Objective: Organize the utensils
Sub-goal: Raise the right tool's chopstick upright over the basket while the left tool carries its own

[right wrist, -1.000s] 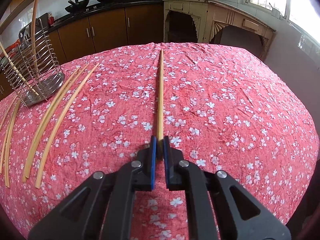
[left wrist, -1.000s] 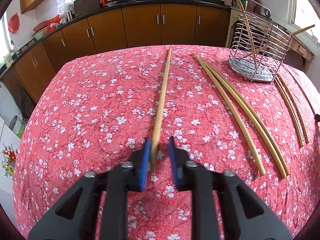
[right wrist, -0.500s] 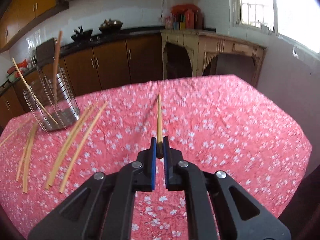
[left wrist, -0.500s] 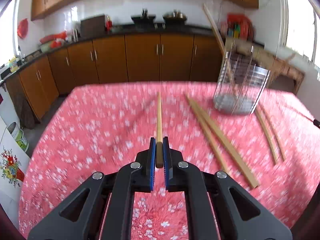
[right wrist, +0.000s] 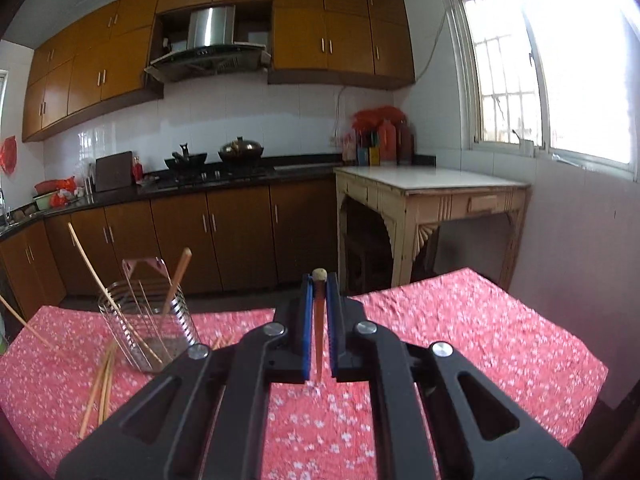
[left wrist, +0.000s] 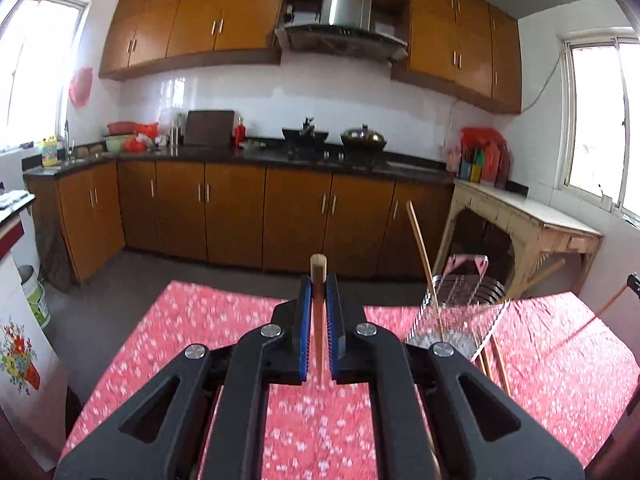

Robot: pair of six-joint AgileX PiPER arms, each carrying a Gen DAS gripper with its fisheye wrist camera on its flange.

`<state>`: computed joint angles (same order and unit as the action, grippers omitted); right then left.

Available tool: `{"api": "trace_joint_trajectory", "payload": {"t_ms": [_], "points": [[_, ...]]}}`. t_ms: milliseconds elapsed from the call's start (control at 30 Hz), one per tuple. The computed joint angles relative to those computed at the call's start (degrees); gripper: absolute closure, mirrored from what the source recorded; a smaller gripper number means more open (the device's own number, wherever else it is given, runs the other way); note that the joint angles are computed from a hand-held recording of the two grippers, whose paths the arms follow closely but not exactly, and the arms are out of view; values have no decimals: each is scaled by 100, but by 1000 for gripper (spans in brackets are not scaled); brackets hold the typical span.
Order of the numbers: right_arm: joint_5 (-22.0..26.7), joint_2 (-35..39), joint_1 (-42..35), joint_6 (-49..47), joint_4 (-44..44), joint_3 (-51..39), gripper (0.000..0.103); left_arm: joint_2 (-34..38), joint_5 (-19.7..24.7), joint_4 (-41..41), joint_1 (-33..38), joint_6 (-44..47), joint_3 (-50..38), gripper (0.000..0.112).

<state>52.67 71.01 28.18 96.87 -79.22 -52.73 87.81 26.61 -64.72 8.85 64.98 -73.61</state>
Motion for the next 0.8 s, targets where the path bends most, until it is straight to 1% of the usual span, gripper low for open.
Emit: {"api": "trace_joint_trajectory", "payload": {"t_ms": [133, 200, 333, 400, 567, 633, 733, 800], "points": [[-149, -249, 23, -553, 262, -401, 96, 41, 39, 225, -55, -352, -276, 105], [-313, -365, 4, -880, 520, -623, 96, 59, 70, 239, -83, -430, -348, 105], [-867, -548, -177, -1800, 1424, -1187, 96, -57, 173, 371, -188, -775, -484, 105], [-1037, -586, -219, -2418, 2025, -1514, 96, -128, 207, 457, -231, -922, -540, 105], [-1068, -665, -30, -3391, 2976, -2149, 96, -314, 313, 619, -366, -1408, -770, 105], [-1094, -524, 38, -3620, 3190, -2479, 96, -364, 302, 707, -481, -1658, -902, 105], [-932, -3, 267, -3563, 2900, -3097, 96, -302, 213, 973, -712, -2062, -1137, 105], [-998, 368, 253, -3569, 2843, -3468, 96, -204, 70, 1220, -941, -2358, -1356, 105]]}}
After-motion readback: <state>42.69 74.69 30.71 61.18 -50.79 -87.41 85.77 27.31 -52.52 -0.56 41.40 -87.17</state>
